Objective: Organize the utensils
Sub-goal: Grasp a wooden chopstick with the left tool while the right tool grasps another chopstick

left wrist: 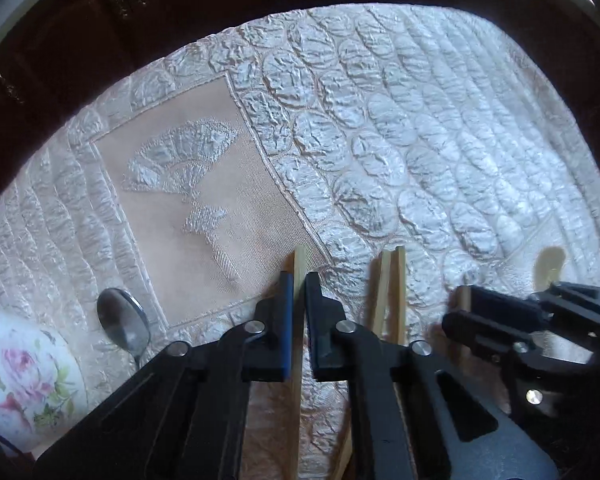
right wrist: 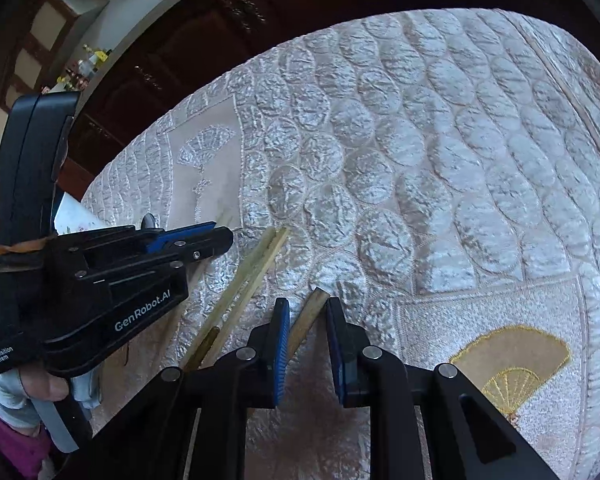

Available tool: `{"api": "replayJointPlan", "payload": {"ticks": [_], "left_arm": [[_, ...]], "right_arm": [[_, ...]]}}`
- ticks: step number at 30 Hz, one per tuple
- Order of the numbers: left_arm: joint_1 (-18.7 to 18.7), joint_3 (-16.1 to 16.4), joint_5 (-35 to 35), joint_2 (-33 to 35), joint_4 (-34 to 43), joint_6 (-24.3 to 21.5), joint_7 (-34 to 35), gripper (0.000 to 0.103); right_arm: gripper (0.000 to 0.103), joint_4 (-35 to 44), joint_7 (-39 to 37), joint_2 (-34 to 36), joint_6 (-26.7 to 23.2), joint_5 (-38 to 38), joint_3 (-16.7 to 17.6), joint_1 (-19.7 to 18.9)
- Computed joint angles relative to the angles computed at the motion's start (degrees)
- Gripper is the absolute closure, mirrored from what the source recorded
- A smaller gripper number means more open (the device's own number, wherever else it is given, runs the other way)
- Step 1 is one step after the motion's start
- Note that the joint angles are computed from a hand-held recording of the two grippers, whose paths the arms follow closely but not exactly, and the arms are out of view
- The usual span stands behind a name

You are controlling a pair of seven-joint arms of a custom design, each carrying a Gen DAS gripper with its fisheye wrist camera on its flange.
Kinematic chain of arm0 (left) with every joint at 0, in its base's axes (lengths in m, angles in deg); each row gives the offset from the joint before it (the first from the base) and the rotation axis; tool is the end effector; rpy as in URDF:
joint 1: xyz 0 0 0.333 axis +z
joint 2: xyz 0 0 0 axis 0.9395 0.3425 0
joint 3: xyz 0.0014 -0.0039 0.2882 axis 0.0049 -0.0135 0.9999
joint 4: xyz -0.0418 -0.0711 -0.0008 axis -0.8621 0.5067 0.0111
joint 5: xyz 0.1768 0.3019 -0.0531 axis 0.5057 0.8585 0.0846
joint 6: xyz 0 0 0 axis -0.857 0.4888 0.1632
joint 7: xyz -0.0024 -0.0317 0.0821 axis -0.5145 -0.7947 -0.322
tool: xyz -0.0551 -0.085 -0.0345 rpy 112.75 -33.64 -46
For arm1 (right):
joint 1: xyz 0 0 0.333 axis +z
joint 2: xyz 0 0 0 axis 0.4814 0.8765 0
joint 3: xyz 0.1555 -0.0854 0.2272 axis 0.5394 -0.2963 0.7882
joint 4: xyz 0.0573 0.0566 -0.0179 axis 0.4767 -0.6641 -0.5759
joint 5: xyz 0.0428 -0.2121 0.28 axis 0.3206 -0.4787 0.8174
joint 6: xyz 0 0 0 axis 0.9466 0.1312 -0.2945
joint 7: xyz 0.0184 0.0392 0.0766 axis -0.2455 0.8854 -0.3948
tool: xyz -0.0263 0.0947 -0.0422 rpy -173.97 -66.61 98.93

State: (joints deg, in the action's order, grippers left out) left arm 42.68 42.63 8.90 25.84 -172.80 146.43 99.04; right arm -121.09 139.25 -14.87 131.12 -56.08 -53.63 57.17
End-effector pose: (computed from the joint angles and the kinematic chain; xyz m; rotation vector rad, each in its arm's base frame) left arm 0.5588 -0.3674 0.4195 -1.8696 2.1612 -0.4163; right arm 0.4790 0.4333 0.3980 -1.8309 1.6443 0.0470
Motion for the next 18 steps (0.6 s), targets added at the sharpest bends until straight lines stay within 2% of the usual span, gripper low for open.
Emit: {"api": "replayJointPlan", "payload": {"ticks": [1,3,6,7,9,11,16,18], "left_arm": [[1.21,-0.74,-1.95,-1.89,-2.73,2.08,0.23,0.099],[2.7,-1.36,-4.33,-6.54,-9.49,7.36,-0.44,0.099],[4.57,-2.15,-6.88,-12.6,-16.84,12.39,-0.76,0.099],[5.2,-2.42,-7.68,-14.8,-19.25,14.15,-0.9,0.099],[6.03,-2.88,-8.32,-18.97,-23.46,16.54,-2.21,0.099],[6.99,-3.52,-8.3,-22.83,-27.01,18.86,-3.12,0.099],[9.86,-6.15,-8.16,-32.79,-35.43,22.76,-5.22,0.099],[10.81,-6.83,-10.2,-37.76,-39.23,23.94,-3.99,0.099]], "right_arm": [[0.09,-0.57,-1.35,-0.33,1.59,1.6,1.63,-1.23],[0.093,-1.05,-1.25,-1.42,3.27,1.57,1.46,-0.96],[0.094,-1.99,-3.31,-3.16,6.17,3.25,3.63,-2.57],[0.094,-2.06,-3.43,-3.89,6.65,2.85,3.39,-2.19],[0.095,-2.3,-4.74,-4.71,7.54,3.8,4.55,-2.97],[0.095,-2.96,-7.78,-5.64,8.87,6.43,7.49,-5.19],[0.096,-4.47,-10.73,-9.58,10.13,6.89,7.71,-3.92],[0.096,-4.13,-12.05,-10.52,9.69,7.14,7.47,-3.31]]}}
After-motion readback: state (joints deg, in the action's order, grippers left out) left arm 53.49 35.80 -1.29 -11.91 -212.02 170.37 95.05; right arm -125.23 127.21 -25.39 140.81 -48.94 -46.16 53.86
